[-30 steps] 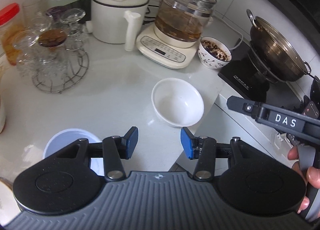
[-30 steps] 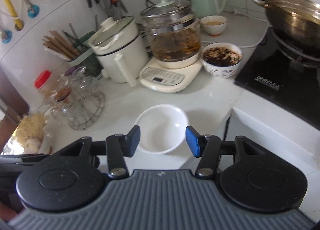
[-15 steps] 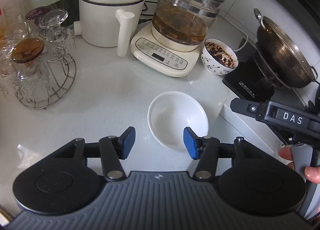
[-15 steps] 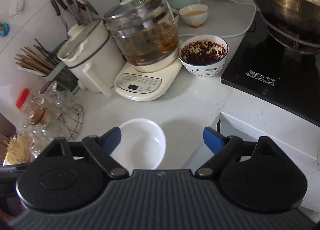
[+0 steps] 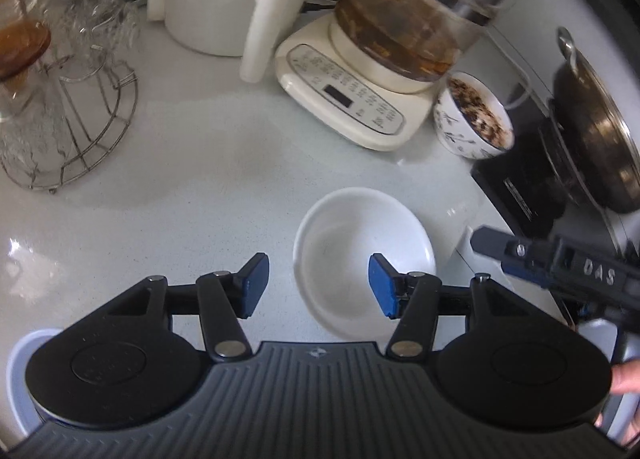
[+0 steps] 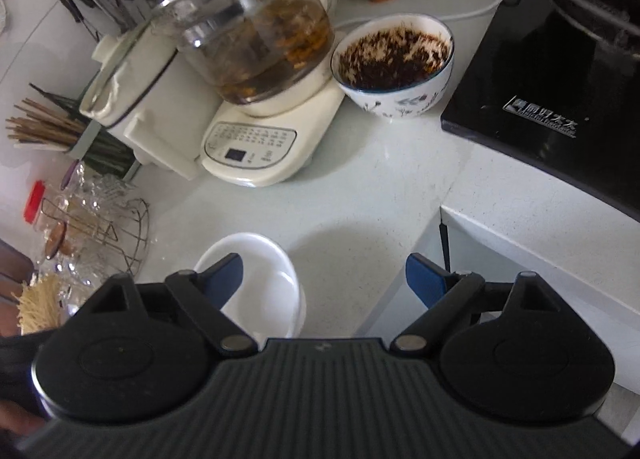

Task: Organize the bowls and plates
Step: 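Close both grippers on the white ceramic bowl's rim, then lift the ceramic bowl with both grippers and carry it over the plastic bowls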

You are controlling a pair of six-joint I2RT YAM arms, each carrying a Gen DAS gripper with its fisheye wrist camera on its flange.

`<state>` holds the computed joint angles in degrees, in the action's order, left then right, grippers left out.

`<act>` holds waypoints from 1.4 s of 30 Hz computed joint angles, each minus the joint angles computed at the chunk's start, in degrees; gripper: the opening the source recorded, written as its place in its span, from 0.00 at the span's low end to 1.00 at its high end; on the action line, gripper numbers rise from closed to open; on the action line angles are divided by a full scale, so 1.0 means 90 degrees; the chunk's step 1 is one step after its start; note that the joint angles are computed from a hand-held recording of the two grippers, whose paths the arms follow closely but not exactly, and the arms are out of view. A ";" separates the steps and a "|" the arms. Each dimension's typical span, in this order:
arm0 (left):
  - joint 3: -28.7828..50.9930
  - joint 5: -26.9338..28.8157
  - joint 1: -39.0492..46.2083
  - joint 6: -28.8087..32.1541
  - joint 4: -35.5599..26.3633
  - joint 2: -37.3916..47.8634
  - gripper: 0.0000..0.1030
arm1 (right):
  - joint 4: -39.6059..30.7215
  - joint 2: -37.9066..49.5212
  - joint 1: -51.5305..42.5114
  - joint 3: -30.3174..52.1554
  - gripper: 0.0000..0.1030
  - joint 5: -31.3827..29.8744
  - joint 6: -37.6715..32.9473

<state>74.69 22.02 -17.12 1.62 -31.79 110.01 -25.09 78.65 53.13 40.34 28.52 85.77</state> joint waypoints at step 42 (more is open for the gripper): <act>0.0523 0.0347 0.0129 0.0098 -0.0245 0.0736 0.16 | 0.2775 0.0526 -0.1244 -0.0986 0.13 -0.2434 -0.1013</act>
<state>79.40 25.15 -15.96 2.50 -33.99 116.63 -0.12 83.38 41.94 31.47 6.61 76.65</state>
